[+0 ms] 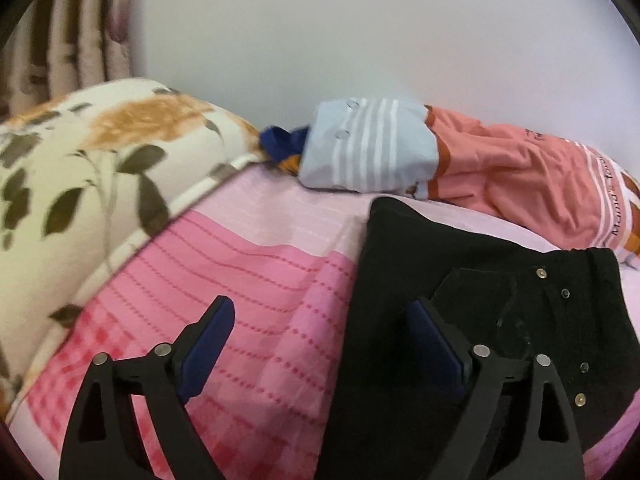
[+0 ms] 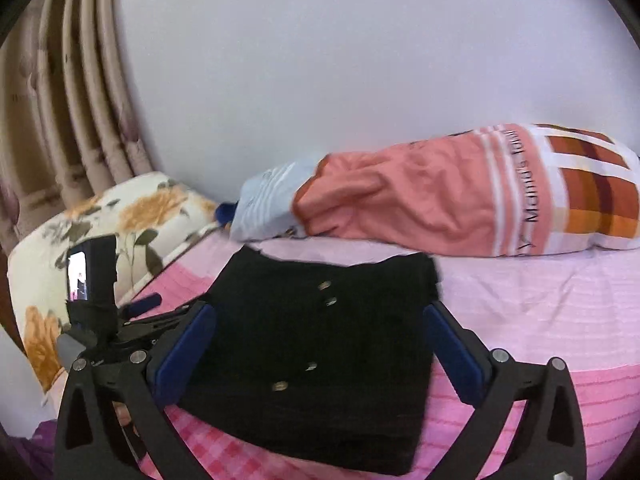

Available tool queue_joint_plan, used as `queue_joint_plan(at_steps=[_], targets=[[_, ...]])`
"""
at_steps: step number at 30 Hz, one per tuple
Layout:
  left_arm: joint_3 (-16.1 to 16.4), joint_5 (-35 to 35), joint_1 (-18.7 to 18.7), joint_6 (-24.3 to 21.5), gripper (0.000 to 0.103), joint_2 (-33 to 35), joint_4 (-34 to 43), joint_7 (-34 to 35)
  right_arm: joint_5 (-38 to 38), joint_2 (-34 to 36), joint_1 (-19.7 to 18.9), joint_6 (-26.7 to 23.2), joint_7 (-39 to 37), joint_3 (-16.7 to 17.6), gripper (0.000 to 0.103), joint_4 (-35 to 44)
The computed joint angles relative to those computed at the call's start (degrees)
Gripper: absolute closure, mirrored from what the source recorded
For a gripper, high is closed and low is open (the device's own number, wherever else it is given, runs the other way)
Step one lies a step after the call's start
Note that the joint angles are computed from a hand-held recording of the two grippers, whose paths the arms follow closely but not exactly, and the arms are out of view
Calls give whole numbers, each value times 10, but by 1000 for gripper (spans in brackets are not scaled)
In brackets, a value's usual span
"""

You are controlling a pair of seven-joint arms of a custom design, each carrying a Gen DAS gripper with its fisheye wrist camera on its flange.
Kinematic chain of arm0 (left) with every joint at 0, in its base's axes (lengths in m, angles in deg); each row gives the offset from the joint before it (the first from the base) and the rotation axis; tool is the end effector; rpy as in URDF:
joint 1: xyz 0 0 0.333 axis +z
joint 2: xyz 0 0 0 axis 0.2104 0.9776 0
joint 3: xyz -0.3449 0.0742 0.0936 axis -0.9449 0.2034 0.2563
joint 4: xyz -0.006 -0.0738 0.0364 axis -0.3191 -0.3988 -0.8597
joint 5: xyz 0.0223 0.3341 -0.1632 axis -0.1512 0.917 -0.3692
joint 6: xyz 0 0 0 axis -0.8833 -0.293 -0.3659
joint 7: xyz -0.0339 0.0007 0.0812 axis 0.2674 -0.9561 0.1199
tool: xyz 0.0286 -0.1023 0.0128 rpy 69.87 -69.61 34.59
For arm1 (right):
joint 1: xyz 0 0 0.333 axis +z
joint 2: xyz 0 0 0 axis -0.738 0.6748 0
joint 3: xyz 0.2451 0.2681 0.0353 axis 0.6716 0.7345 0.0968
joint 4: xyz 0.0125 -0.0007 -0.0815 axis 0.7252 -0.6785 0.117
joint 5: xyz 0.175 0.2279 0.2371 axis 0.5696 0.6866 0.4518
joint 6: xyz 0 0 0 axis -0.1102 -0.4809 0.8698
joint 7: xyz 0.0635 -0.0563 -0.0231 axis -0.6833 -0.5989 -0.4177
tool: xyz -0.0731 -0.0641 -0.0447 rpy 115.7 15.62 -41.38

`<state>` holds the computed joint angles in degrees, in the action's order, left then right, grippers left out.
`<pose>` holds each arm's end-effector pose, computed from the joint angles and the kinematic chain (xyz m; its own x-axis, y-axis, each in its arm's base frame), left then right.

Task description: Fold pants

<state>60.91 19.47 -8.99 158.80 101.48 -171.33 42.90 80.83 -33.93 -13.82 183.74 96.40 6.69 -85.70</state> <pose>0.6519 -0.2782 0.4361 0.3437 -0.9386 -0.0306 -0.6166 -0.2010 -0.7612 0.7026 0.4503 0.4468 0.4212 -0.8679 -0.2633 -0.5565 -0.0181 -0.8306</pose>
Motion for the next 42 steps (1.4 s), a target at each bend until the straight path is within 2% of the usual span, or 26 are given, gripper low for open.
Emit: queue_joint_plan(at_steps=[2,3,5,7,9,11,14,16,20,25,30,37,42], targets=[[5,17,-7,-4,3,-7,-8,-19,-2,26,20,-30,32,-30,0,45],[5,24,-6,1,3,-10,-14,-27,-6,42,26,-60,49,-40,0,73],[2,23,0,7,3,-13,-19,-33,-21,57,43,-80,97,-72,0,92],[4,38,1,18,3,-16,-24,-51,-39,57,67,-61,154,-114,0,76],[8,66,-7,12,3,-18,-26,-74,-53,57,108,-24,234,-187,0,45],[9,99,-16,-4,3,-22,-30,-99,-60,65,136,-16,299,-240,0,37],[-3,97,-13,-27,3,-18,-22,-85,-72,69,162,11,357,-288,0,17],[-8,91,-12,-38,3,-14,-16,-70,-76,71,171,18,377,-303,0,10],[-10,106,-14,-39,3,-15,-17,-75,-88,72,171,3,394,-307,0,17],[-10,116,-9,-23,3,-16,-18,-83,-114,75,146,-7,392,-268,0,39],[-8,124,-11,-23,2,-14,-16,-91,-134,76,149,-12,397,-271,0,43],[-10,137,-13,-33,1,-20,-22,-103,-146,77,135,-13,389,-249,0,53],[-13,150,3,14,1,-36,-42,-126,-145,76,128,-7,383,-237,0,52]])
